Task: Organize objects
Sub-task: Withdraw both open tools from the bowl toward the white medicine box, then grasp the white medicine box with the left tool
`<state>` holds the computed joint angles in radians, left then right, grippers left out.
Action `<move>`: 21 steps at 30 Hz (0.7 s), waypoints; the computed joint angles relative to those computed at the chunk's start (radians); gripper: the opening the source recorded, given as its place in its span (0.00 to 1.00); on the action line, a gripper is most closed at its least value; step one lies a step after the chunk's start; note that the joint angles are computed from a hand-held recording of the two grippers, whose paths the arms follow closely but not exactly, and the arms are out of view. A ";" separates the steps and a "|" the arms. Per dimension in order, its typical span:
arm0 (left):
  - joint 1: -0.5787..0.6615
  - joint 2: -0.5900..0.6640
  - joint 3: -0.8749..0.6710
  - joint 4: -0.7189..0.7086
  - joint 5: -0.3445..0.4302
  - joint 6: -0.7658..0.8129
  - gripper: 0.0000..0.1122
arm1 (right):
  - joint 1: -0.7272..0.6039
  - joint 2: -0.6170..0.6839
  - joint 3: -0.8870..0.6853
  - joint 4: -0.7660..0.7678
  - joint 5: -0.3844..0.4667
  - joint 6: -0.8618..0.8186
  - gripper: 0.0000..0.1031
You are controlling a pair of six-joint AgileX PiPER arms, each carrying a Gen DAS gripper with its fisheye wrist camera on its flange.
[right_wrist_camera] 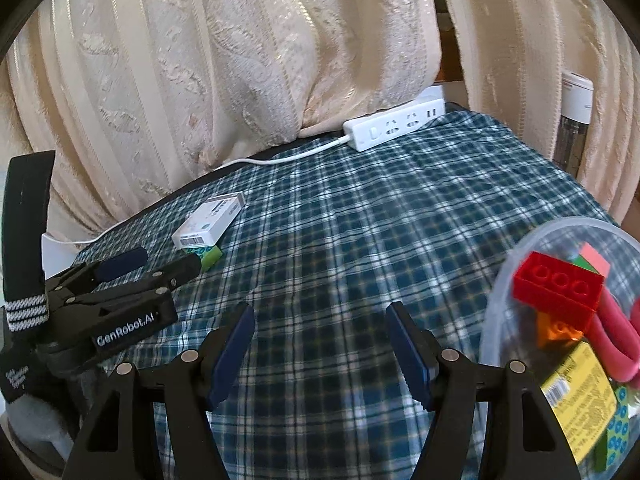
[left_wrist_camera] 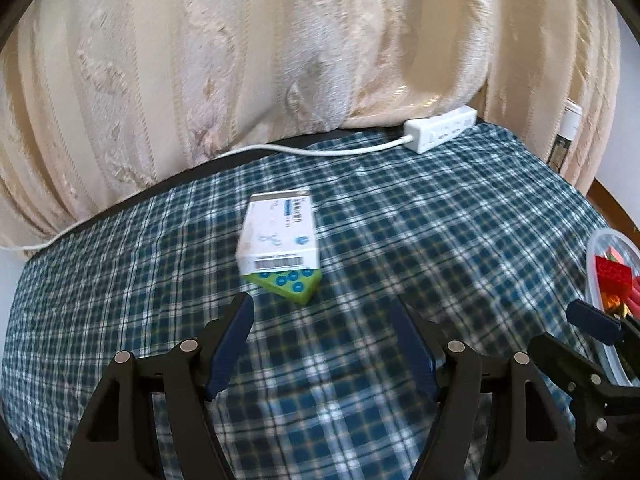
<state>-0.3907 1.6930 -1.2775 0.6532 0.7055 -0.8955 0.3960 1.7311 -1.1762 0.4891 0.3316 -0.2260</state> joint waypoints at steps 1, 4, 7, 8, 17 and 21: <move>0.019 0.001 0.001 -0.017 -0.007 0.014 0.64 | 0.002 0.009 -0.010 0.002 0.006 -0.003 0.69; 0.062 0.009 -0.002 -0.040 -0.020 0.036 0.64 | 0.008 0.038 -0.043 0.011 0.027 -0.009 0.69; 0.100 0.019 -0.006 -0.057 -0.032 0.056 0.64 | 0.014 0.064 -0.075 0.013 0.045 -0.009 0.69; 0.112 0.024 -0.009 -0.067 -0.036 0.066 0.64 | 0.017 0.071 -0.084 0.013 0.050 -0.008 0.69; 0.194 0.078 -0.096 -0.241 -0.072 0.241 0.64 | 0.043 0.126 -0.164 -0.035 0.084 0.029 0.69; 0.203 0.133 -0.167 -0.259 -0.061 0.271 0.66 | 0.046 0.146 -0.187 -0.027 0.096 0.021 0.69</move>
